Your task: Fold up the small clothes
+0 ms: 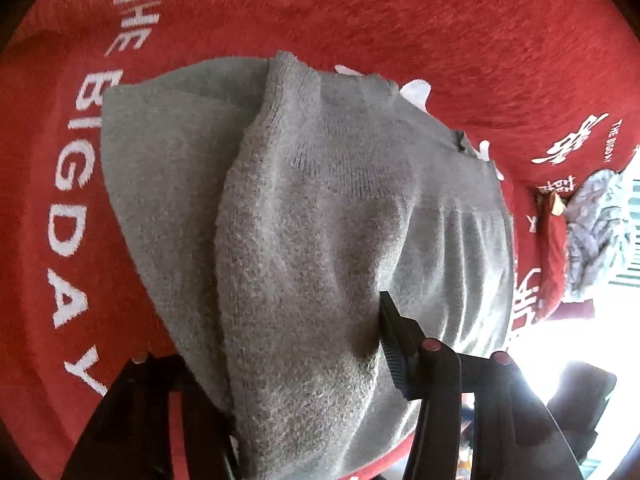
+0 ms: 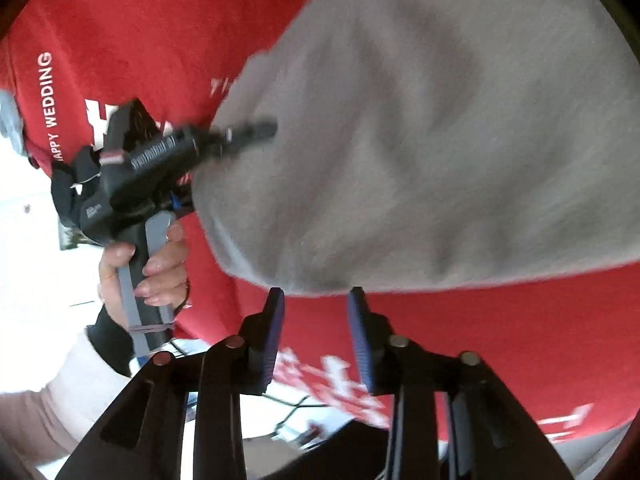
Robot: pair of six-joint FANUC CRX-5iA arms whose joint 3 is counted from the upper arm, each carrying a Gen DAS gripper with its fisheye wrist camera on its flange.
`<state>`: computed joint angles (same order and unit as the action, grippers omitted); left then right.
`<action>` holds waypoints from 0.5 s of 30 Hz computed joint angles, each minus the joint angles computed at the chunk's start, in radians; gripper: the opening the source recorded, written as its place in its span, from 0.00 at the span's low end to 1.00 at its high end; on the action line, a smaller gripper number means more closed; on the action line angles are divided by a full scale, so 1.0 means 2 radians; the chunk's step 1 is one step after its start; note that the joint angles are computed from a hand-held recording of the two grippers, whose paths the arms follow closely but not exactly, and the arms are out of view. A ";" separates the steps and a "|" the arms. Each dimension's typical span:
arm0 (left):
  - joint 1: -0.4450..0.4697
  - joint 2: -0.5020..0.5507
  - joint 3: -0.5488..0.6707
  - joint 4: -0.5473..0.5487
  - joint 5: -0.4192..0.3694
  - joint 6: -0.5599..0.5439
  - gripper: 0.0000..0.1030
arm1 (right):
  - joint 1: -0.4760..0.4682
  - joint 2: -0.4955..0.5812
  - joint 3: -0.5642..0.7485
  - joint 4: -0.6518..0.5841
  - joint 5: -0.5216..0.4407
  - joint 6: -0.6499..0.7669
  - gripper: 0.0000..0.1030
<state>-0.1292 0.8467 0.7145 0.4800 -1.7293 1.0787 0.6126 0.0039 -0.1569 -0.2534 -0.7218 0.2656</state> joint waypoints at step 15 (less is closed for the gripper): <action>-0.027 -0.096 -0.064 -0.002 0.098 -0.037 0.27 | -0.071 0.061 0.027 0.026 -0.051 0.075 0.00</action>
<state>-0.1836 0.6552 0.5866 0.4770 -1.5338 1.0055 0.4711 0.1266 -0.1034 -0.2023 -0.8243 0.4151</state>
